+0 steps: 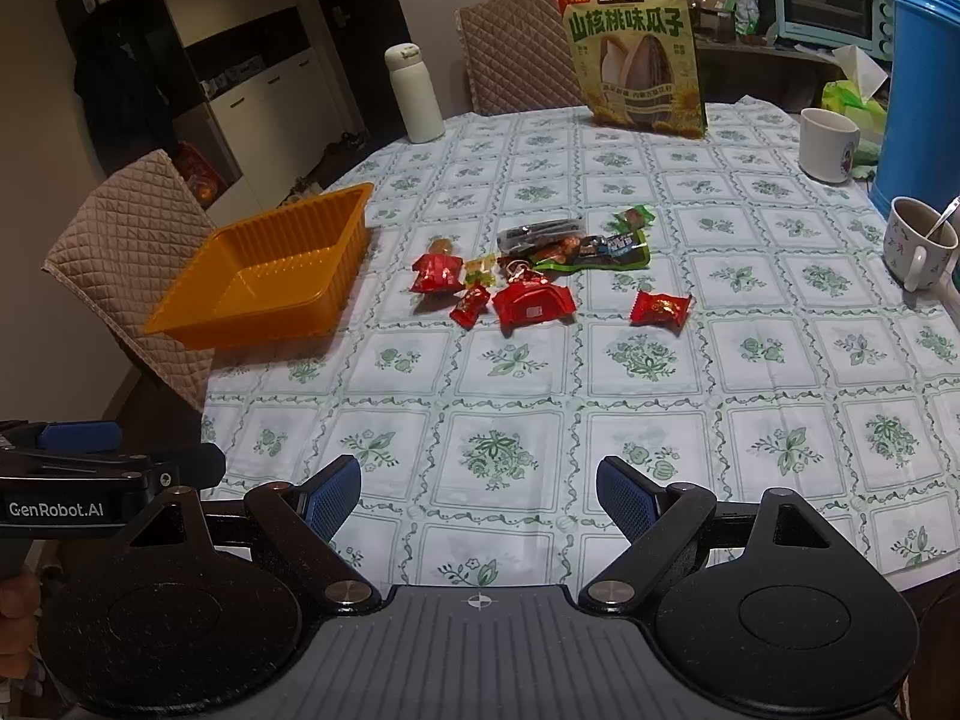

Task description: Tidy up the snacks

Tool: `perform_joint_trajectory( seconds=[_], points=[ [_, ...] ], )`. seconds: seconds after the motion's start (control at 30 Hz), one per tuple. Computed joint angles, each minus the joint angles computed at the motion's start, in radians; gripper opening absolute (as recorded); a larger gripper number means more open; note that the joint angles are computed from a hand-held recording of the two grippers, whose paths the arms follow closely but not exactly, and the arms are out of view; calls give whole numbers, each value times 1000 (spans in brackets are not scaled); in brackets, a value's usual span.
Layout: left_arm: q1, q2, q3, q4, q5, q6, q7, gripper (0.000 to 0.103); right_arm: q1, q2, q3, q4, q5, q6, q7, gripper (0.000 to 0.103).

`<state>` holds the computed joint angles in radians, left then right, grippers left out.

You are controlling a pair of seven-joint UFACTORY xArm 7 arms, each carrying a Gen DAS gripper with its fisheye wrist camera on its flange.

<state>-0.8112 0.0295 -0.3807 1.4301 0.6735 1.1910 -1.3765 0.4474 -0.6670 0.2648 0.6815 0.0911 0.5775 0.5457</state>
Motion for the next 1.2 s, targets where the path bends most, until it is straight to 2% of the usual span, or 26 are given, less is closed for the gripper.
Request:
perform_joint_trajectory(
  seconds=[0.33,0.63,0.7,0.73,0.9,1.0,1.2],
  points=[
    [-23,20,-2,30,16,25,-11,103,9,-46,-16,-38,11,0,-10,85],
    [-27,27,10,8,51,-46,-28,103,-13,-108,-29,-90,13,12,-3,85],
    [-27,33,13,-1,84,-71,-32,99,-18,-122,-34,-106,15,14,-3,85],
    [-26,37,15,-3,95,-83,-27,94,-20,-131,-37,-116,16,15,-2,85],
    [-15,74,40,-2,111,-163,34,87,-40,-135,-39,-135,18,18,16,85],
    [-8,99,64,-3,155,-225,57,84,-57,-124,-34,-140,12,5,32,85],
    [27,185,124,32,147,-393,163,62,-102,-68,-31,-128,-14,-27,69,85]
  ],
)
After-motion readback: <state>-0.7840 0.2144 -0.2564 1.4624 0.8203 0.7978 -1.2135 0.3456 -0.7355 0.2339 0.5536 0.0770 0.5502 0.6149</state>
